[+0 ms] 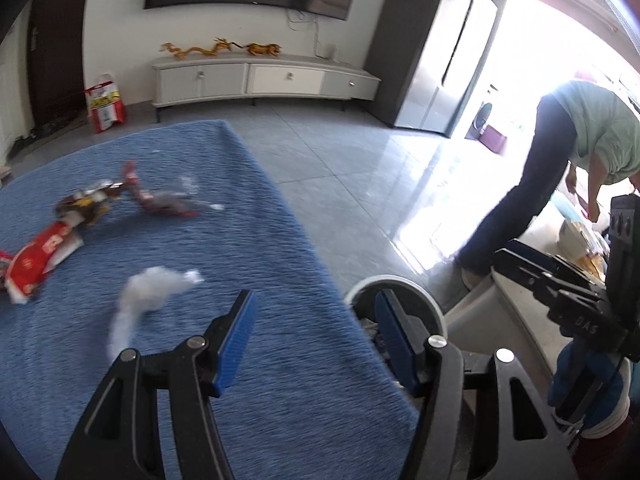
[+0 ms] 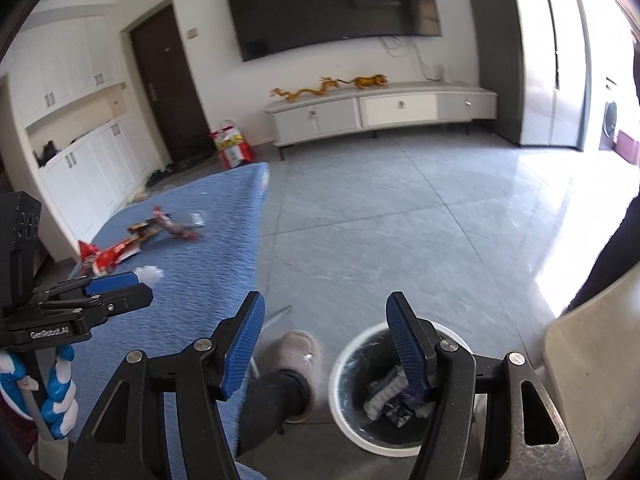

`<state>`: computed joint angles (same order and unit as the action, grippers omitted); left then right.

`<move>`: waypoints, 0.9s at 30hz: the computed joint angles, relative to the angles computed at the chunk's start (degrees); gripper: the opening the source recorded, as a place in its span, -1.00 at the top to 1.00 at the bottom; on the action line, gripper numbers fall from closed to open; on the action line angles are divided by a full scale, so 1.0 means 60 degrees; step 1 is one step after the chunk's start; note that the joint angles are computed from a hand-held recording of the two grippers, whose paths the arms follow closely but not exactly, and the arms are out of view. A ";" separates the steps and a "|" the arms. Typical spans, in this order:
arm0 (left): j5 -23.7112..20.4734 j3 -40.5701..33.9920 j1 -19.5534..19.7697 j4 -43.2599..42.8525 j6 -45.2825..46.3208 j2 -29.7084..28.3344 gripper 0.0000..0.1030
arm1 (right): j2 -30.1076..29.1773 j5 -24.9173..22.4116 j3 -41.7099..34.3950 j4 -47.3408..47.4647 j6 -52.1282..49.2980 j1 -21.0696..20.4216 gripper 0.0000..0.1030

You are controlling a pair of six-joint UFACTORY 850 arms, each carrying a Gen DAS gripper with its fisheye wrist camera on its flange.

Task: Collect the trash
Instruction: 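Grasp red-white snack bag with left tool while right tool grasps clear plastic bag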

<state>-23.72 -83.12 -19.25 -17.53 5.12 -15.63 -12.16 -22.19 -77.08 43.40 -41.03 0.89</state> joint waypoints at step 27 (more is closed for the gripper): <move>0.0962 0.3153 0.3143 0.0001 -0.0029 0.2607 -0.16 | -0.1351 -0.1072 -0.2105 -0.0635 -0.0123 0.2026 -0.24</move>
